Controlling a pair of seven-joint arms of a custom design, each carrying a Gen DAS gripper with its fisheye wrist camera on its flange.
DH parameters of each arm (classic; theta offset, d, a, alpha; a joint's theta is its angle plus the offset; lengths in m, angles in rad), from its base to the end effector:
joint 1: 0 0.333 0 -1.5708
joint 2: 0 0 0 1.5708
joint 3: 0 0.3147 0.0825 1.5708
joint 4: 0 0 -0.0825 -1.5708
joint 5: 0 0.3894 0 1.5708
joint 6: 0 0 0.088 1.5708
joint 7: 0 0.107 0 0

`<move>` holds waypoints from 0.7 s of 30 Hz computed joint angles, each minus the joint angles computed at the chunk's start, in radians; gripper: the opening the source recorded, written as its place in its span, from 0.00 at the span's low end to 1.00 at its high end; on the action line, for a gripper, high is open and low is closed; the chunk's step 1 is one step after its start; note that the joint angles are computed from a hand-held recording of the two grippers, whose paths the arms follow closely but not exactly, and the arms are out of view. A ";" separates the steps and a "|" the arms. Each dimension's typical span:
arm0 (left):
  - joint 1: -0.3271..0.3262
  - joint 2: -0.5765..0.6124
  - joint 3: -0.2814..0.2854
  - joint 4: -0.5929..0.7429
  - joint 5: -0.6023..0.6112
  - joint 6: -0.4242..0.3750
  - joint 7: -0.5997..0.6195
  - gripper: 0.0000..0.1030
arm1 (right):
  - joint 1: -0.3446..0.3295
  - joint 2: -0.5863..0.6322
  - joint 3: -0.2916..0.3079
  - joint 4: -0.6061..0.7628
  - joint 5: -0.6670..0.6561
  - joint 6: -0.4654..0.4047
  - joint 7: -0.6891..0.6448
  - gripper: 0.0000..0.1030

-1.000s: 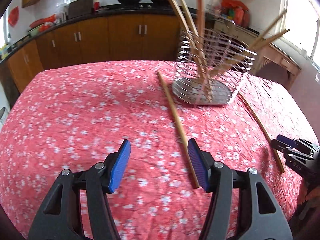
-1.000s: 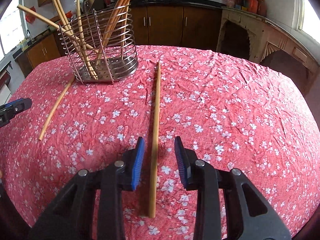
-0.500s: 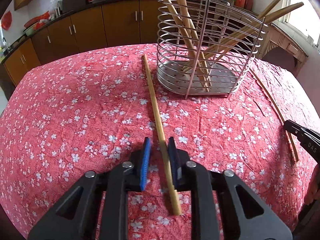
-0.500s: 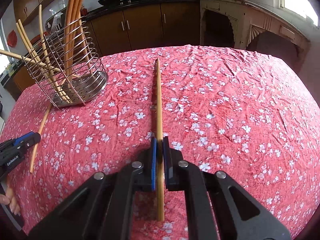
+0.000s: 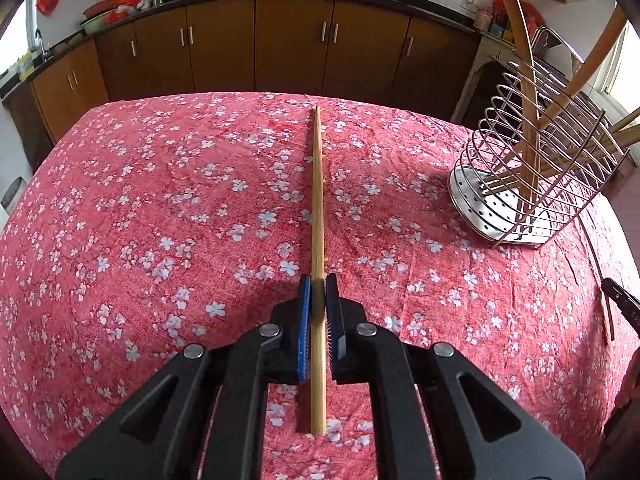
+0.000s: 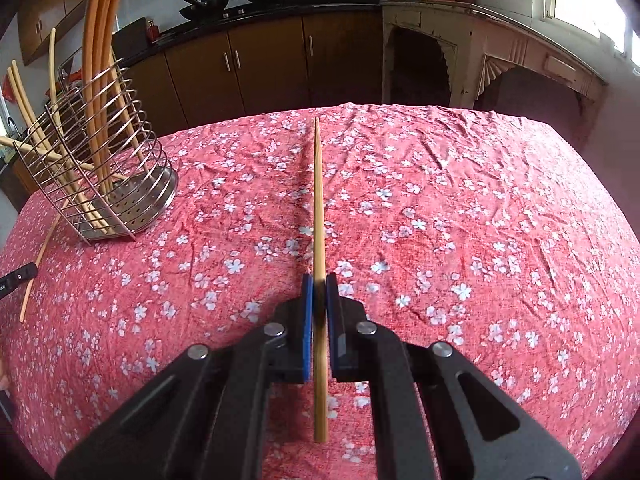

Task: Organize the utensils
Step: 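Close the right tool on a wooden chopstick while the left tool grasps another, then open the right tool over its chopstick while the left tool opens too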

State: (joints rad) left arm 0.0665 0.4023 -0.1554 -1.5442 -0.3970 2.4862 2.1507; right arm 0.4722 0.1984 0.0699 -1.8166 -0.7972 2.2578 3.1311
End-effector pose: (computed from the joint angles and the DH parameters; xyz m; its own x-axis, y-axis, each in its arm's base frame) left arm 0.7201 -0.0446 0.4800 -0.4098 -0.9060 0.1061 -0.7553 0.2718 -0.5964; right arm 0.5634 0.3138 0.4571 -0.5221 -0.8502 -0.0679 -0.6330 0.4396 -0.6372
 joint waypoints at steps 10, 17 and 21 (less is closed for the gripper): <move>0.067 -0.139 -0.017 -0.214 -0.152 0.071 0.259 0.37 | 0.019 0.008 0.006 0.003 -0.021 -0.019 0.010 0.17; 0.033 -0.172 0.010 -0.267 -0.147 0.103 0.260 0.47 | 0.019 0.004 0.005 -0.003 -0.021 -0.014 0.016 0.17; 0.025 -0.160 0.019 -0.246 -0.131 0.090 0.236 0.62 | 0.018 0.004 0.005 -0.004 -0.023 -0.009 0.017 0.18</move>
